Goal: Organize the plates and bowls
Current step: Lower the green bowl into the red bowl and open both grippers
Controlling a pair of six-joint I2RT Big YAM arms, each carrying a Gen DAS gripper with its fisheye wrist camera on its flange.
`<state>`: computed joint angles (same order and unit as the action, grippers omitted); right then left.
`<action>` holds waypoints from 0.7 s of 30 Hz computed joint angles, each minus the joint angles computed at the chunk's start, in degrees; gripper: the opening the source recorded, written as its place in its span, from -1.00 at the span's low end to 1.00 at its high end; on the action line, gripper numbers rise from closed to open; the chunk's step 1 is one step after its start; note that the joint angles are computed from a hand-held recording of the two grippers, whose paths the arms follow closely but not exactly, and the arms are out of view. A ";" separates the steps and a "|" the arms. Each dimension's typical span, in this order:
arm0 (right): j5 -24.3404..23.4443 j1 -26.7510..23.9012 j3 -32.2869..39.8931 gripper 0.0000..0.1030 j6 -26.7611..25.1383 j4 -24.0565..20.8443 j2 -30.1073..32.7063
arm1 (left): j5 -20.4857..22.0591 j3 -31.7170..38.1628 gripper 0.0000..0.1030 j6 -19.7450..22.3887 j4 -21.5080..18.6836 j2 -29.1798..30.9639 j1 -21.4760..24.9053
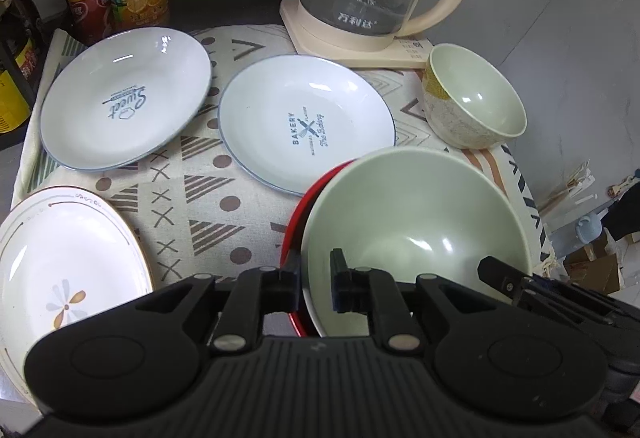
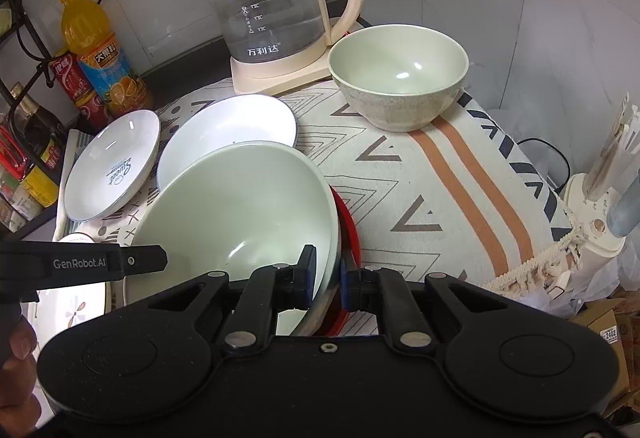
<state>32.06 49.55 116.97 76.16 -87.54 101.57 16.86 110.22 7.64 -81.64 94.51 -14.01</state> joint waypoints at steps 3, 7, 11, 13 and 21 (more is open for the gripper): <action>-0.02 -0.15 0.07 -0.80 0.13 -0.12 0.12 | -0.47 -0.55 -0.74 -0.56 2.11 -1.03 0.41; 1.26 -0.08 1.21 -0.81 0.93 -1.32 0.93 | -0.90 0.37 -0.74 -0.89 1.02 -0.31 0.95; 0.82 -0.43 1.45 -0.82 0.84 -1.09 1.12 | -0.96 0.46 -0.72 -0.77 0.85 -0.29 1.25; 0.59 -0.51 2.29 -0.80 1.23 -1.92 1.62 | -0.79 0.69 -0.63 -0.71 0.35 -0.16 1.33; 1.26 -0.05 5.51 -0.47 1.88 -4.54 2.50 | -1.81 1.73 -0.04 0.44 -1.04 -0.19 0.72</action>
<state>33.32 49.49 122.47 78.04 -92.08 104.07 15.05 111.95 8.09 -82.68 94.32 -13.30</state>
